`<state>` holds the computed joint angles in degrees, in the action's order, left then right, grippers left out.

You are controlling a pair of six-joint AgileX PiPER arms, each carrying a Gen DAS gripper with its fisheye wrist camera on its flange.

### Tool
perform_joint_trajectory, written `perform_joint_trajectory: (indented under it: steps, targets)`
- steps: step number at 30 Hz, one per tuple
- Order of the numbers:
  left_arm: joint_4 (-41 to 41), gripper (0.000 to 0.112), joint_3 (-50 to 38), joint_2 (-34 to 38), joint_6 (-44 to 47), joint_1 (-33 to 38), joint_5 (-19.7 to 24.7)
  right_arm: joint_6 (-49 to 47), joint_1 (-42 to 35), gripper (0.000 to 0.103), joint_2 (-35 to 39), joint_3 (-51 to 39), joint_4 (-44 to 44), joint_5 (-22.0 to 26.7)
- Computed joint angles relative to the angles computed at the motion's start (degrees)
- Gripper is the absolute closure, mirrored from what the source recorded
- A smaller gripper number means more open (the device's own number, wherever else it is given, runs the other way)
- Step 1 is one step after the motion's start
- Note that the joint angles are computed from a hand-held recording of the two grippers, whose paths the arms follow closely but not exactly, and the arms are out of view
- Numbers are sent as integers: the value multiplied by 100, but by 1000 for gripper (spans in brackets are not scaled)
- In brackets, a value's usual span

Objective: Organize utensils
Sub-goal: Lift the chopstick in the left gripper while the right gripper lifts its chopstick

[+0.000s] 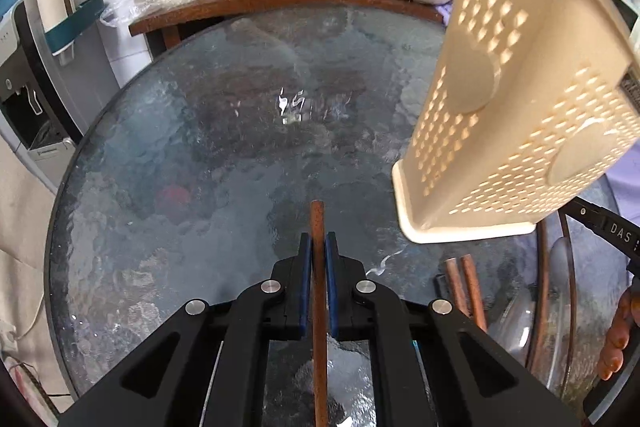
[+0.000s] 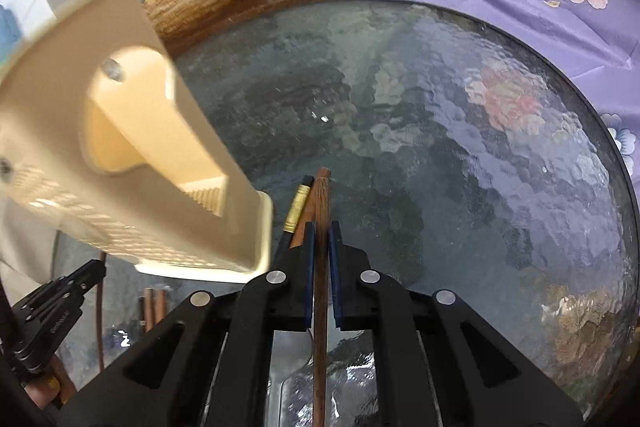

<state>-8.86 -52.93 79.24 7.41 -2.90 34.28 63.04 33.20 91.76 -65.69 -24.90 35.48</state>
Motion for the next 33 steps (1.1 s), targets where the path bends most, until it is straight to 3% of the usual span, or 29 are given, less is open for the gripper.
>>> perform_joint_trajectory:
  steps: [10,18,33]
  targets:
    - [-1199,106,-12,-970,1205,539,502,269,331,96,-1265,684,-385,-308]
    - [-1788,106,-74,-1581,1772,840,964,204,640,96,-1985,888,-554,-276]
    - [-2764,106,-208,-2365,2911,1697,2026,205,2208,96,-2734,488,-1220,1109]
